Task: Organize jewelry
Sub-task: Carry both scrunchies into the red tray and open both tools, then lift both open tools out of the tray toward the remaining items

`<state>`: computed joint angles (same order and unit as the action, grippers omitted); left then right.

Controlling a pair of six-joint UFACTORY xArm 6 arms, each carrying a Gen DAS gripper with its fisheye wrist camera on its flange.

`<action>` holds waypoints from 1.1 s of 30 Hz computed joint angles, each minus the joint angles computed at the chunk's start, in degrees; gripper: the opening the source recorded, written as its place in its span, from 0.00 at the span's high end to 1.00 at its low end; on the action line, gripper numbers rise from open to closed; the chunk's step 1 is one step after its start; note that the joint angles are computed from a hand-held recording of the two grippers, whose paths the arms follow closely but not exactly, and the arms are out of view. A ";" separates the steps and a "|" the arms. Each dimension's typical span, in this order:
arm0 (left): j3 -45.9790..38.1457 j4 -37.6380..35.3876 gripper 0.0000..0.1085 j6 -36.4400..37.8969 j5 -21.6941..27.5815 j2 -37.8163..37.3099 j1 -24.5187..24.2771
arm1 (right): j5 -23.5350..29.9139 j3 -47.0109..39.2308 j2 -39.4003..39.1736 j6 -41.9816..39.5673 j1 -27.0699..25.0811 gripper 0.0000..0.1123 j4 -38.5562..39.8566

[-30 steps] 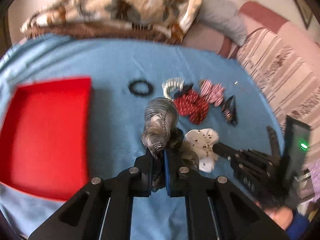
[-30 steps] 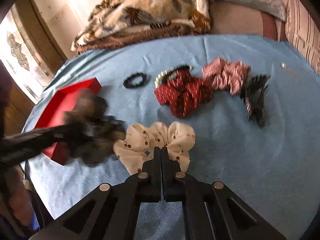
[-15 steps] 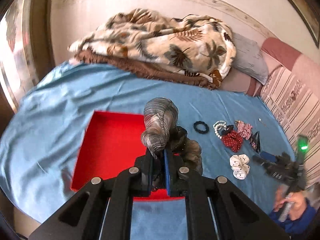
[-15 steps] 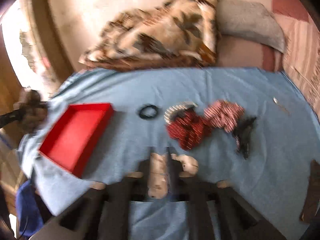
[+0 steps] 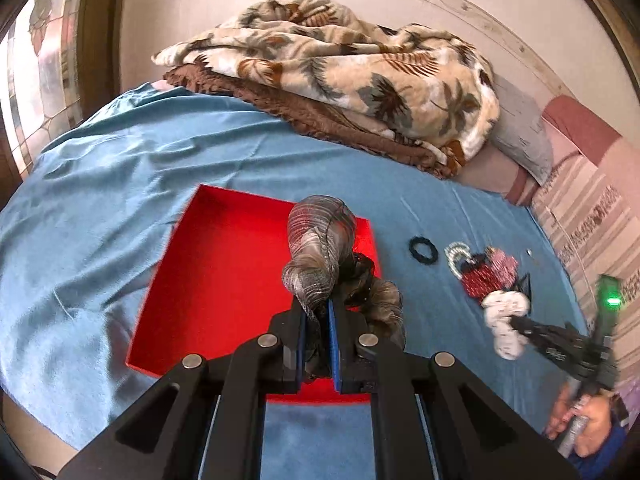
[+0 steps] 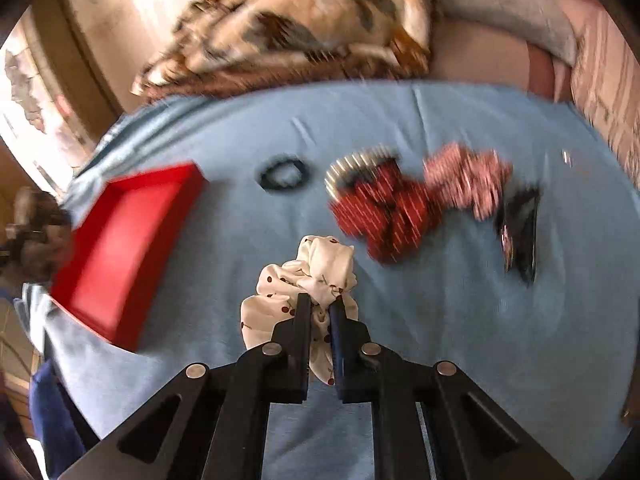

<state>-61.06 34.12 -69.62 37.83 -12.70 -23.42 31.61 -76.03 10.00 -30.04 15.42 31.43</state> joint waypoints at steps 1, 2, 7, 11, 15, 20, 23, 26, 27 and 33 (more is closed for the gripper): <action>0.00 -0.09 0.92 0.00 -0.20 0.25 0.82 | 0.31 -0.33 -0.68 -0.82 0.65 0.91 0.96; -0.13 -0.39 0.92 0.21 -0.26 0.58 1.53 | 0.84 -1.15 -1.04 -1.53 1.46 0.91 1.76; -1.36 -4.22 0.92 3.56 -1.79 3.54 5.90 | 3.95 -6.73 0.72 -0.82 6.19 0.91 0.86; -4.23 -4.40 0.91 5.52 -0.90 7.71 8.60 | 5.26 -14.86 6.78 3.25 10.77 0.91 -4.50; -6.22 -6.14 0.91 8.27 -1.28 11.50 11.67 | 8.79 -26.52 15.97 7.98 13.96 0.91 -10.55; -8.72 -8.20 0.89 11.03 -1.75 15.30 14.53 | 15.72 -44.77 29.87 14.04 15.66 0.89 -17.05; -9.03 -8.62 0.87 10.96 -2.33 16.12 15.31 | 20.70 -56.10 37.89 16.88 15.91 0.89 -19.11; -8.43 -8.28 0.71 9.89 -3.39 15.83 15.80 | 24.09 -65.40 44.15 19.00 16.18 0.86 -20.90; -8.09 -7.72 0.64 9.34 -3.74 15.50 15.86 | 25.19 -67.94 45.67 19.30 16.17 0.80 -20.86; -6.67 -5.97 0.56 5.78 -2.67 12.67 15.32 | 19.20 -58.91 40.31 18.08 16.29 0.56 -20.70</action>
